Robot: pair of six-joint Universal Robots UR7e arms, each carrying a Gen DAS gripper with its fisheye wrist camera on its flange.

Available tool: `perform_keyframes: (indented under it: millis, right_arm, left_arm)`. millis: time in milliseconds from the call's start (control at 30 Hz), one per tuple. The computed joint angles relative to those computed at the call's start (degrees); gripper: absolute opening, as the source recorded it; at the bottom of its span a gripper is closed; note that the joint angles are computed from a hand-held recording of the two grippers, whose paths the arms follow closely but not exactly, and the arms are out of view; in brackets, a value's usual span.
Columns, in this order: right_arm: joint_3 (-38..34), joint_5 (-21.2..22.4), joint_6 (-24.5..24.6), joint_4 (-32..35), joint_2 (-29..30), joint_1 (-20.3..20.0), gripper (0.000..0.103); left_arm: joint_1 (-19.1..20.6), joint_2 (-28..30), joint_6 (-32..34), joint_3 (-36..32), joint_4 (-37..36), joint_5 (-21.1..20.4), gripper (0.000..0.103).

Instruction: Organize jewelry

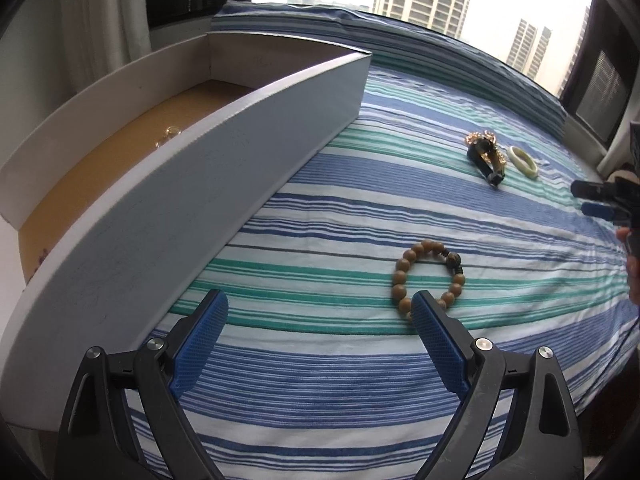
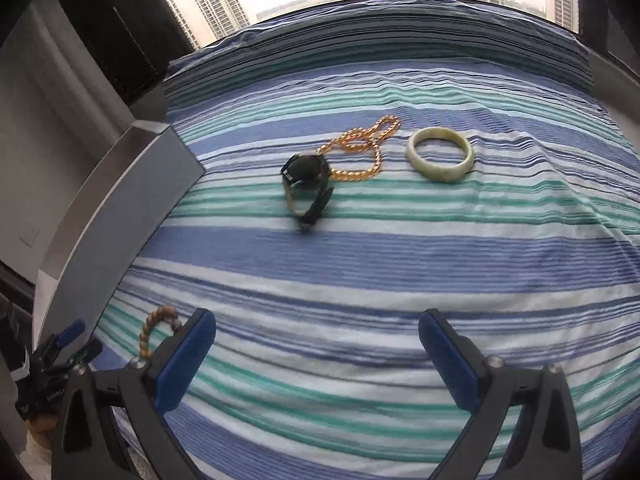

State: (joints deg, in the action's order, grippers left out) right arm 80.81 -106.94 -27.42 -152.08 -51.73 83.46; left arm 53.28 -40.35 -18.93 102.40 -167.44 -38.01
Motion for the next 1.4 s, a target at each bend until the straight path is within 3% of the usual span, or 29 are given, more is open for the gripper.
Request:
perform_keyframes:
  millis: [67,167,333,400,467,633,833,1000,1200,1333,1400]
  right_arm:
    - [-7.8,-1.36,0.49,5.0,4.33,0.56,0.103]
    - [-18.53,-2.49,-2.48,11.82,11.65,1.93,0.103]
    - [-33.4,-10.06,-4.78,15.21,23.85,3.61,0.101]
    - [-34.78,-11.51,-5.8,13.13,25.86,3.86,0.086]
    - [-34.41,-11.67,-5.87,11.23,26.32,3.93,0.047]
    - [-25.08,-8.56,-6.45,5.61,21.08,3.85,0.046]
    - [-3.93,-4.19,-8.84,-0.09,7.36,3.59,0.046]
    - [10.32,-6.63,-12.73,-8.38,-0.14,3.17,0.046]
    - [14.81,-11.21,-12.44,-15.94,0.24,1.95,0.049]
    - [16.02,-8.95,-8.9,-15.0,-1.03,1.04,0.055]
    - [17.34,-7.66,-8.09,-15.91,-2.36,0.69,0.055]
  left_arm:
    - [0.32,-0.27,-0.93,0.21,0.58,-0.01,0.094]
    - [0.7,-0.76,-2.42,0.27,2.27,0.27,0.094]
    - [0.63,-1.93,-2.85,1.48,2.14,1.31,0.094]
    - [0.63,-2.44,-3.08,2.17,1.98,1.75,0.094]
    - [0.82,-2.75,-3.23,2.61,2.16,1.77,0.094]
    - [1.58,-2.53,-2.78,2.37,3.17,0.18,0.094]
    - [1.28,-0.97,1.13,0.38,3.55,-2.37,0.094]
    - [0.63,1.65,4.56,-3.89,7.06,-5.21,0.094]
    - [-0.88,4.6,9.35,-8.78,7.05,-11.27,0.093]
    - [-0.97,8.41,10.68,-14.43,9.19,-14.18,0.092]
    - [-0.6,10.53,9.59,-17.55,12.21,-14.6,0.081]
